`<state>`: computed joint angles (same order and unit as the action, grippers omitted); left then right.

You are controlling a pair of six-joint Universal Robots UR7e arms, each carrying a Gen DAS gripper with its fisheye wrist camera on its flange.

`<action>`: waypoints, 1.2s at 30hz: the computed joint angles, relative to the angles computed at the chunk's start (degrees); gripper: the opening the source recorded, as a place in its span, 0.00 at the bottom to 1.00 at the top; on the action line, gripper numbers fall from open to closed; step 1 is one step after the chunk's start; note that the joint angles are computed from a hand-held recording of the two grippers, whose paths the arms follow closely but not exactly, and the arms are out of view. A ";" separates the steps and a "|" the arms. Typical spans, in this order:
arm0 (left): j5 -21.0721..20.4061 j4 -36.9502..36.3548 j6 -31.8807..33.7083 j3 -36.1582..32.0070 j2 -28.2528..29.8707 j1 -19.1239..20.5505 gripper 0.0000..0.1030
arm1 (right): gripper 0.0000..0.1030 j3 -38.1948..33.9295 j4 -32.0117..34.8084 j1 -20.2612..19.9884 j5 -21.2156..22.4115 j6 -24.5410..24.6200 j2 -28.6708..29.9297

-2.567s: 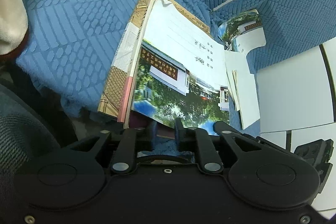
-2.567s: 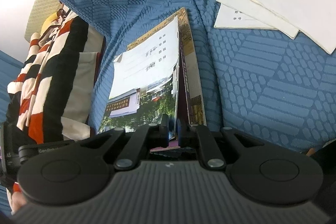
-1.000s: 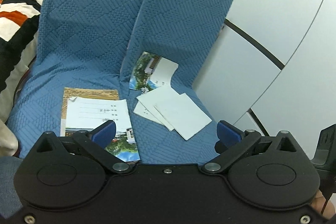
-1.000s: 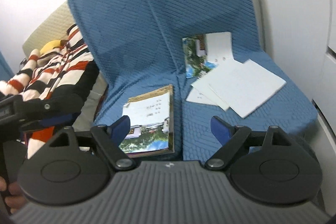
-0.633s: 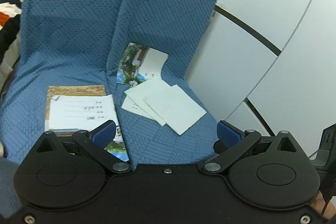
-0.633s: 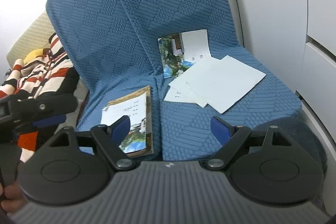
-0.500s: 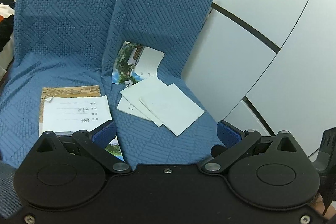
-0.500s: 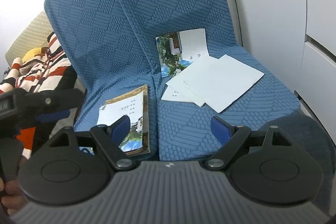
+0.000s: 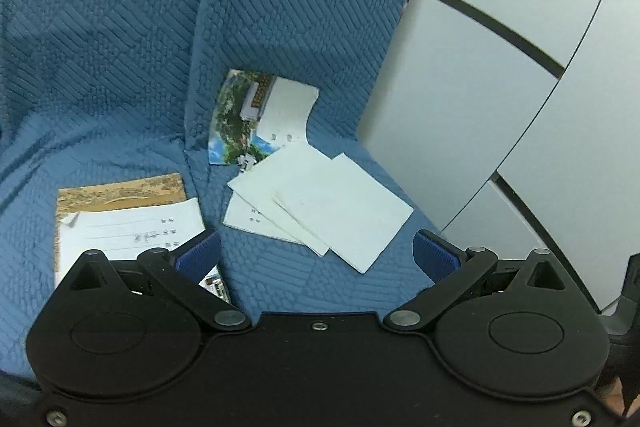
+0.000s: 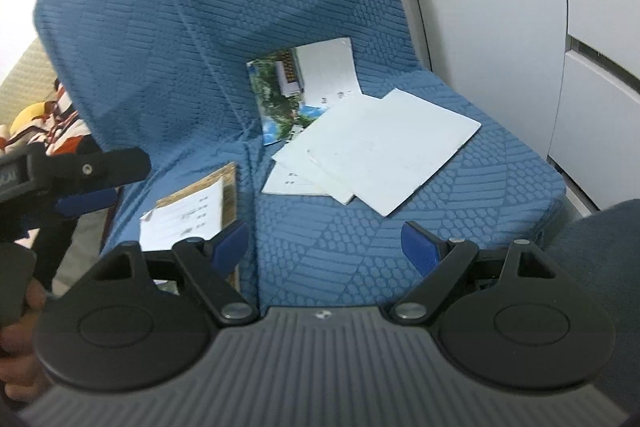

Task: Organize objects
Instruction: 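Withdraw both tools from the stack toward the loose white papers, then close the right gripper on the white paper edge while the left gripper approaches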

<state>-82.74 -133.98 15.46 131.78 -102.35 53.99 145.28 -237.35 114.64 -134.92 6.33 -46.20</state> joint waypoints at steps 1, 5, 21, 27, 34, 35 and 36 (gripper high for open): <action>-0.11 -0.62 0.36 -0.03 1.01 0.21 0.99 | 0.83 -0.31 -0.24 -0.74 0.38 -0.27 0.29; 0.49 -3.38 0.63 -0.13 5.02 0.70 0.99 | 0.83 -1.28 0.44 -4.13 2.26 0.29 0.45; 0.90 -10.73 -1.73 -5.18 24.42 4.18 0.99 | 0.83 -4.32 5.85 -15.62 10.00 1.48 -1.92; -0.15 -8.35 -4.70 -8.27 30.00 5.96 0.95 | 0.83 -5.97 6.25 -22.39 13.92 -2.21 -4.67; -2.54 -8.82 -5.82 -8.94 33.66 7.25 0.80 | 0.82 -9.89 14.63 -28.84 17.36 -2.13 -9.70; -3.18 -8.93 -6.06 -9.03 34.21 7.63 0.74 | 0.82 -10.70 15.91 -29.42 17.39 -2.01 -10.06; -3.85 -8.68 -6.15 -9.15 34.63 7.96 0.71 | 0.82 -11.43 17.16 -30.03 17.60 -1.45 -10.49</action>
<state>-86.59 -142.66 9.31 122.62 -67.72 61.94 133.85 -220.19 84.61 -117.32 4.87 -56.69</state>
